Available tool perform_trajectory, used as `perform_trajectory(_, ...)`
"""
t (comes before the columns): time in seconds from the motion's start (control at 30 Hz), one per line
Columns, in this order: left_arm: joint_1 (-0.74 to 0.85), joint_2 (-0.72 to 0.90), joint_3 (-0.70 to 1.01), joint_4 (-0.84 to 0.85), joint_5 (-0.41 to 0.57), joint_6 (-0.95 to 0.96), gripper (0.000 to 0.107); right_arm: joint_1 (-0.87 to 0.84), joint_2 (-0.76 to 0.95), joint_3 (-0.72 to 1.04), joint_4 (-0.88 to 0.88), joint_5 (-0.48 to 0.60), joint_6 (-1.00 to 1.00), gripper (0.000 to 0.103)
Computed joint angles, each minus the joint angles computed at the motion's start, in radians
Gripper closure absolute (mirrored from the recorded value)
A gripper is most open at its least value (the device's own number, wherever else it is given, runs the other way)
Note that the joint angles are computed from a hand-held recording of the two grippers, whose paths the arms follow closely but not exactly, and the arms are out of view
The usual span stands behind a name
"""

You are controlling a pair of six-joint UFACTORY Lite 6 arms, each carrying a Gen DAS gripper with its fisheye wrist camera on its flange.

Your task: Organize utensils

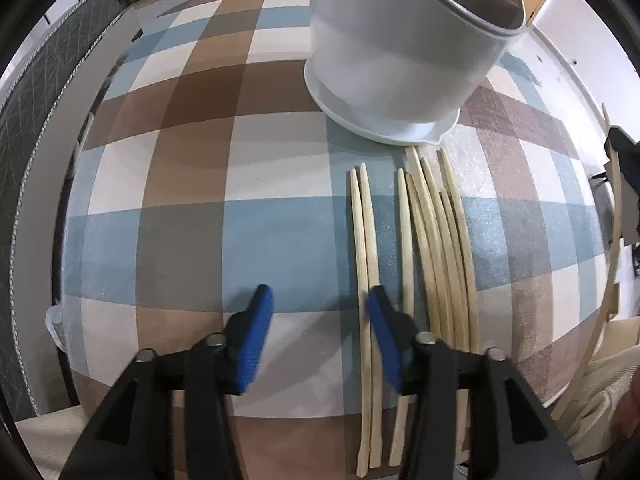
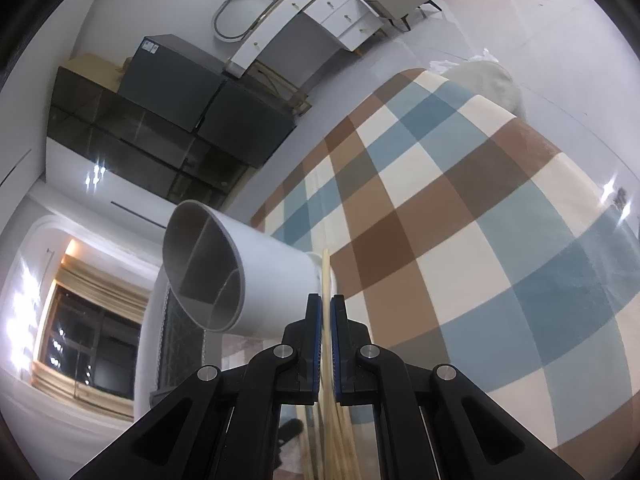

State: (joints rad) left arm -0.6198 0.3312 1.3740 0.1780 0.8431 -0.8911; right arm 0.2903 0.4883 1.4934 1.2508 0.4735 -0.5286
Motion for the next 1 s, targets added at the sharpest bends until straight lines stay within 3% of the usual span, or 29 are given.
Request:
perform_trajectory(0.03, 0.002, 0.015, 0.017, 0.01, 0.015, -0.01, 0.049, 0.001, 0.0, 0.002, 0.0, 0.0, 0.002, 0.099)
perform_trajectory(0.33, 0.05, 0.092, 0.103, -0.016, 0.032, 0.044, 0.041, 0.006, -0.003, 0.007, -0.007, -0.004, 0.011, 0.099)
perform_trajectory(0.53, 0.091, 0.142, 0.168, -0.05, 0.045, 0.107, 0.041, 0.014, -0.006, 0.015, -0.037, -0.013, 0.023, 0.099)
perform_trajectory(0.8, 0.094, 0.075, 0.057, 0.004, 0.007, 0.082, 0.041, 0.022, 0.003, 0.031, -0.045, -0.017, 0.026, 0.099)
perform_trajectory(1.0, 0.112, 0.119, 0.116, -0.021, 0.034, 0.104, 0.046, 0.021, 0.005, 0.032, -0.047, -0.017, 0.024, 0.099)
